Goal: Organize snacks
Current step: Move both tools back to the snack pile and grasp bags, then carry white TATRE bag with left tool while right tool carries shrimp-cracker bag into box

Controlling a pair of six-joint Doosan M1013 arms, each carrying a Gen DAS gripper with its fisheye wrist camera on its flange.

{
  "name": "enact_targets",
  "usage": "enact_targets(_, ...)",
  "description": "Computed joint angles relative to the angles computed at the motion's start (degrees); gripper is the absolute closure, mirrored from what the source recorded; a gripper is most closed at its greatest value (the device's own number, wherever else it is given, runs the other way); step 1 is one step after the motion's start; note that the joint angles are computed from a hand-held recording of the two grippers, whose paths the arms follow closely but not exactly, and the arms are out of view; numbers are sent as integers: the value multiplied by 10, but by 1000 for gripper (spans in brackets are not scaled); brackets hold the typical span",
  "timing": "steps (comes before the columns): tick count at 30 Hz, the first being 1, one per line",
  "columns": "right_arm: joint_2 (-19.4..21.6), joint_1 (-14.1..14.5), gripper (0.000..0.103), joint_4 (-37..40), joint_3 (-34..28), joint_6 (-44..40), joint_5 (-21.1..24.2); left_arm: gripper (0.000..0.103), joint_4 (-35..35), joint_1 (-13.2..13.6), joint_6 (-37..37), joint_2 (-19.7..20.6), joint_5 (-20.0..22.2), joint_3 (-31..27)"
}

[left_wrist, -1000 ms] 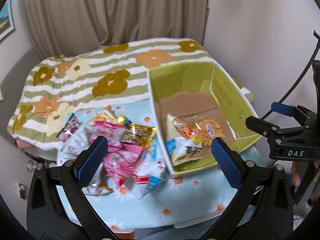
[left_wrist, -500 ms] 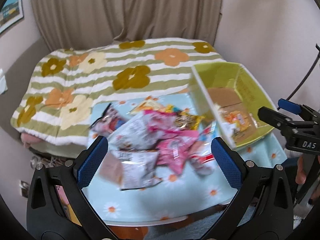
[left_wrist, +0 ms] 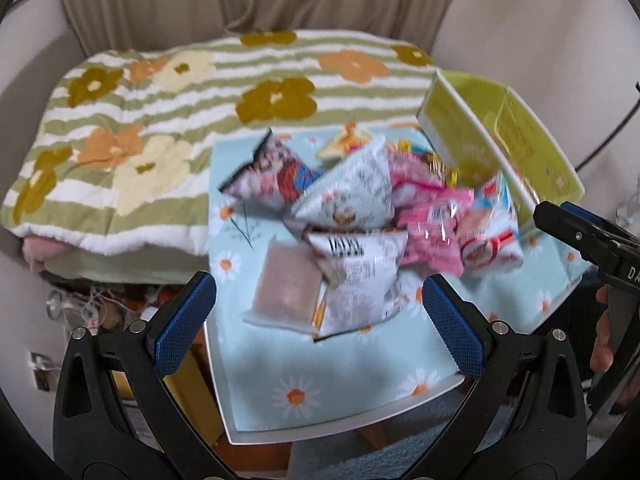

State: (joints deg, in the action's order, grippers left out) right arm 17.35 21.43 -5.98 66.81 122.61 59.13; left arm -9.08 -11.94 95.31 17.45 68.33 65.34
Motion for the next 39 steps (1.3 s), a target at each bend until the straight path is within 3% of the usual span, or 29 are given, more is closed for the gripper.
enact_targets(8,-12,11,1,-31,51,63,-2,1,-44,-3,13,9,1,25)
enact_targets(20,-16,11,1,-120,126,150,-52,1,-22,-36,-7,44,-15,42)
enact_targets(23,-14,10,2,-129,134,163,-68,6,-11,-41,-19,51,-22,43)
enact_targets(28,-8,9,8,-146,136,190,-81,26,1,-47,-23,63,-14,37)
enact_targets(31,-2,9,18,-157,130,198,-82,29,4,-47,-22,64,-21,39)
enact_targets(39,8,11,18,-191,122,250,-82,39,10,-50,-20,59,-40,47)
